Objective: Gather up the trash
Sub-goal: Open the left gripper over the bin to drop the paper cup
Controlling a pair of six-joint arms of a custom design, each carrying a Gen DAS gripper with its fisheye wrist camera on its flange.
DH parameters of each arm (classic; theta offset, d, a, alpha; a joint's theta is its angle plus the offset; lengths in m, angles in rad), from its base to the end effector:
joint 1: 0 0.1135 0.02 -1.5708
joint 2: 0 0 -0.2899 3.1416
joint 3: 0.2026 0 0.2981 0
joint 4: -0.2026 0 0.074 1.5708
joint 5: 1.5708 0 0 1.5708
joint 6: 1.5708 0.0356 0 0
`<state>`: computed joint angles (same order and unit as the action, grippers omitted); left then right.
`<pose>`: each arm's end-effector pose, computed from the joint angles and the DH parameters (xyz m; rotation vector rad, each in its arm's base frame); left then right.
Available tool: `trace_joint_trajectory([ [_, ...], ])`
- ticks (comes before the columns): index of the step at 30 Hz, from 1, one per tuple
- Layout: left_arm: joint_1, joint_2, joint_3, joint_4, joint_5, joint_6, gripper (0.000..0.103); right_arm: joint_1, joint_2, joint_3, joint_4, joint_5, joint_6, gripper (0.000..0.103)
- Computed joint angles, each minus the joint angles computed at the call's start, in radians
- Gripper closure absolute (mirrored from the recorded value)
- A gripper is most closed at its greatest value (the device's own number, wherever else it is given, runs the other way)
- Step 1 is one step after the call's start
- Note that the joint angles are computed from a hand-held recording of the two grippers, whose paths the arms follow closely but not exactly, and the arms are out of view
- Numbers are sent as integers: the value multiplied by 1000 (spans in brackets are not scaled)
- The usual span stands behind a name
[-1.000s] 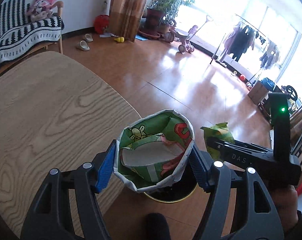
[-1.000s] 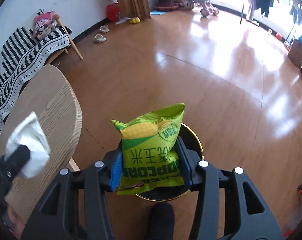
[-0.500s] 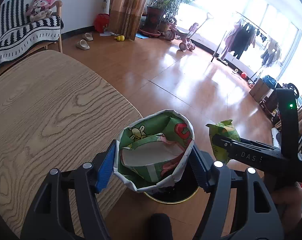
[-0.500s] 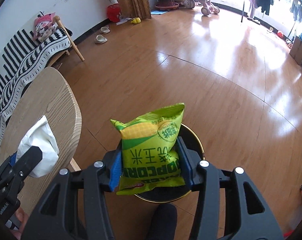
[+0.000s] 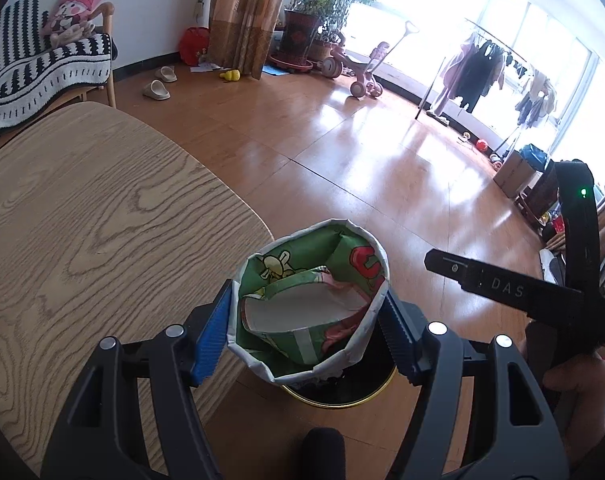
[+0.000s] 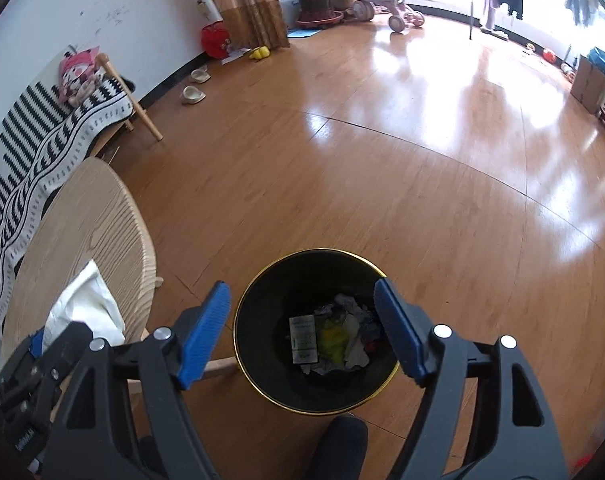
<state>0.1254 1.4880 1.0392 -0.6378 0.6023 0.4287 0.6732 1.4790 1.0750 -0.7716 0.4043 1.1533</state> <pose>0.3331 0.0217 0.2383 0.5587 2.4055 -0.5693 0.2641 0.1927 0.2440 0.7174 2.4849 0.0858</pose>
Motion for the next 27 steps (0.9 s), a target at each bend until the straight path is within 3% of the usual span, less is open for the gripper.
trace_joint_trajectory([
  [12, -92, 52, -33, 52, 39, -23, 35, -3, -85, -43, -42, 69, 103, 29],
  [18, -109, 70, -48, 94, 57, -41, 27, -7, -129, -61, -48, 83, 132, 29],
  [23, -103, 67, -55, 102, 60, -48, 14, 6, -119, -46, -43, 81, 128, 28],
  [27, -80, 59, -47, 92, 69, -47, 13, 15, -108, -26, -48, 84, 124, 28],
])
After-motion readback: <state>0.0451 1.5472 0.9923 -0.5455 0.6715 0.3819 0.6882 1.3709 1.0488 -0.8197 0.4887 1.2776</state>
